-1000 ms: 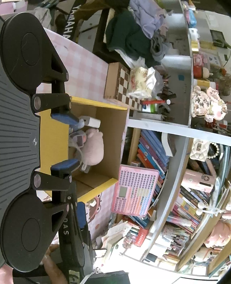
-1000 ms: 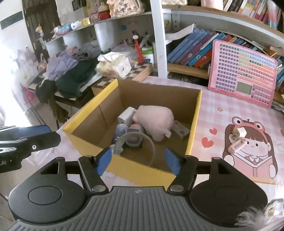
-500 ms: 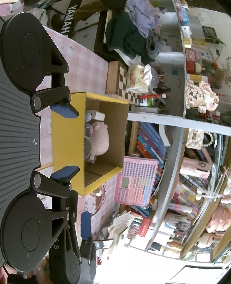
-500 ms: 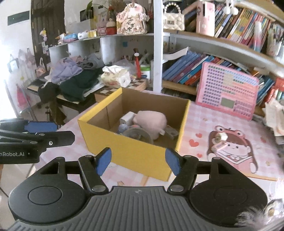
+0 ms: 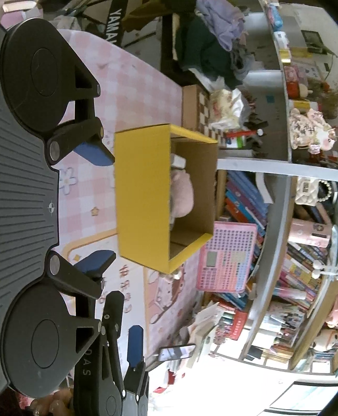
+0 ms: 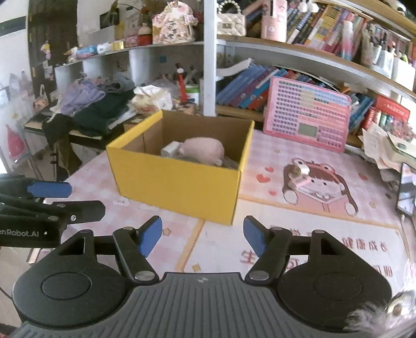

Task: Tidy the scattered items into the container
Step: 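Lift both tools out of the box and move toward the printed mat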

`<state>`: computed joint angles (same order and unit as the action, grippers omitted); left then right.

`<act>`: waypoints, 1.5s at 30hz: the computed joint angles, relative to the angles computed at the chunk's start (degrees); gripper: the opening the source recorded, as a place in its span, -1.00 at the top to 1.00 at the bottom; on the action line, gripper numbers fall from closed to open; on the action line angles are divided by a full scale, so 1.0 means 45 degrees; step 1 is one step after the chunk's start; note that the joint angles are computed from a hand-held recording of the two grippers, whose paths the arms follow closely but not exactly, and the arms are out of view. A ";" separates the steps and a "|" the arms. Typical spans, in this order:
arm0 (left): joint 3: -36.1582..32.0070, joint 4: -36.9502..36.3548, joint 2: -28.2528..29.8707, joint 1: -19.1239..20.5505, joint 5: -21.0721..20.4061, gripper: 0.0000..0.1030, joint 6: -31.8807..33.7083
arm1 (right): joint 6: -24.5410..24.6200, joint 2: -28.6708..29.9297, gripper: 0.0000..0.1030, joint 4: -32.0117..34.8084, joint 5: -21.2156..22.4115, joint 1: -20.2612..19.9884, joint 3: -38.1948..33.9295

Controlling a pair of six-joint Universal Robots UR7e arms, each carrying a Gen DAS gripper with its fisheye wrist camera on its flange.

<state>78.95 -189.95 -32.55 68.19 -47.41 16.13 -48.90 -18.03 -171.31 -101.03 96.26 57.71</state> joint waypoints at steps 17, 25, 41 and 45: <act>0.0647 0.2603 -0.0396 0.0022 0.0140 -0.48 -0.1375 | 0.0465 -0.0353 -0.57 -0.0549 -0.1567 0.0031 0.1234; 0.0799 0.3293 -0.0528 0.0107 -0.0102 -0.62 -0.1872 | 0.0631 -0.0395 -0.66 -0.0597 -0.2094 0.0031 0.1493; -0.0268 0.4393 0.0052 0.0351 -0.0748 -0.66 -0.2251 | 0.0756 0.0008 -0.68 -0.0545 -0.2839 -0.0148 0.0646; -0.0811 0.4915 0.0344 0.0334 -0.0844 -0.66 -0.2148 | 0.0654 0.0107 -0.68 -0.0305 -0.2832 -0.0214 0.0312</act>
